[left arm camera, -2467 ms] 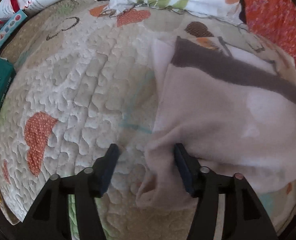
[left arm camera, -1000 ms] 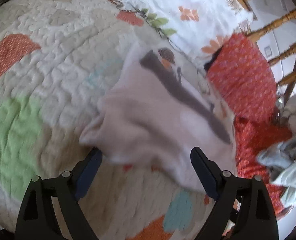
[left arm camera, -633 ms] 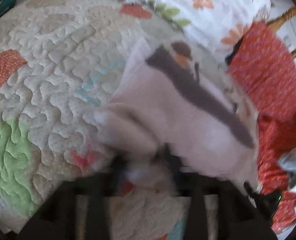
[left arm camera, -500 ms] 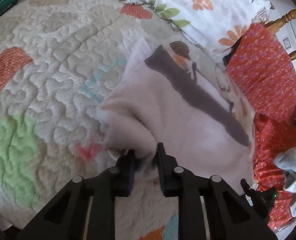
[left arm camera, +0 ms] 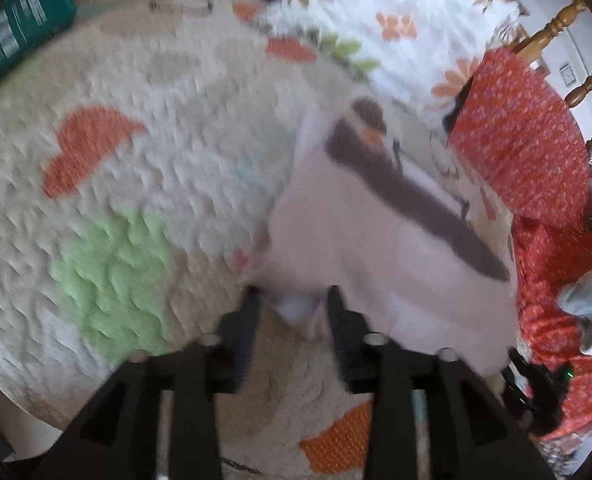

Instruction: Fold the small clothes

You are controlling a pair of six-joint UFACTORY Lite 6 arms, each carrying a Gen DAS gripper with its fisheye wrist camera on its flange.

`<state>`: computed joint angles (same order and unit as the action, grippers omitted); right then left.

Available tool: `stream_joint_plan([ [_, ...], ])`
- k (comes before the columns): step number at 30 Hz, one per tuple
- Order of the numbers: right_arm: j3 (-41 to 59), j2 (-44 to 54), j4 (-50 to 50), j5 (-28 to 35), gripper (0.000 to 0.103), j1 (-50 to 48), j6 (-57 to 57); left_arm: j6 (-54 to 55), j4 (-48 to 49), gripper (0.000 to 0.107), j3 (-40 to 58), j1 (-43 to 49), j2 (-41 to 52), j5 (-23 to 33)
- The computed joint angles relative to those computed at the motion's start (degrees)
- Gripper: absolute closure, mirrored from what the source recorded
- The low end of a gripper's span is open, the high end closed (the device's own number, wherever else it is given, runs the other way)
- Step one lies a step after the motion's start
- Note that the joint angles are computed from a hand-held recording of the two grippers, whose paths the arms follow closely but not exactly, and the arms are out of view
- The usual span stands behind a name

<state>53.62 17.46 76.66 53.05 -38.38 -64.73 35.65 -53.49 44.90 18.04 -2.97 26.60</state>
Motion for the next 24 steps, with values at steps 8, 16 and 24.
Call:
stream_joint_plan([
  [8, -4.1, -17.0, -1.1, -11.7, 0.066, 1.9, -1.7, -17.6, 18.2, 0.035, -1.1, -6.2, -6.3, -12.1],
  [16, -0.3, -18.6, -13.6, -18.3, 0.058, 24.1, 5.6, -14.4, 14.2, 0.035, 3.2, -1.1, -0.7, -10.8],
  [24, 2.0, -12.1, -24.5, -31.2, 0.048, 55.7, 12.3, -6.2, 5.5, 0.034, 10.2, 12.9, 3.6, -5.3],
])
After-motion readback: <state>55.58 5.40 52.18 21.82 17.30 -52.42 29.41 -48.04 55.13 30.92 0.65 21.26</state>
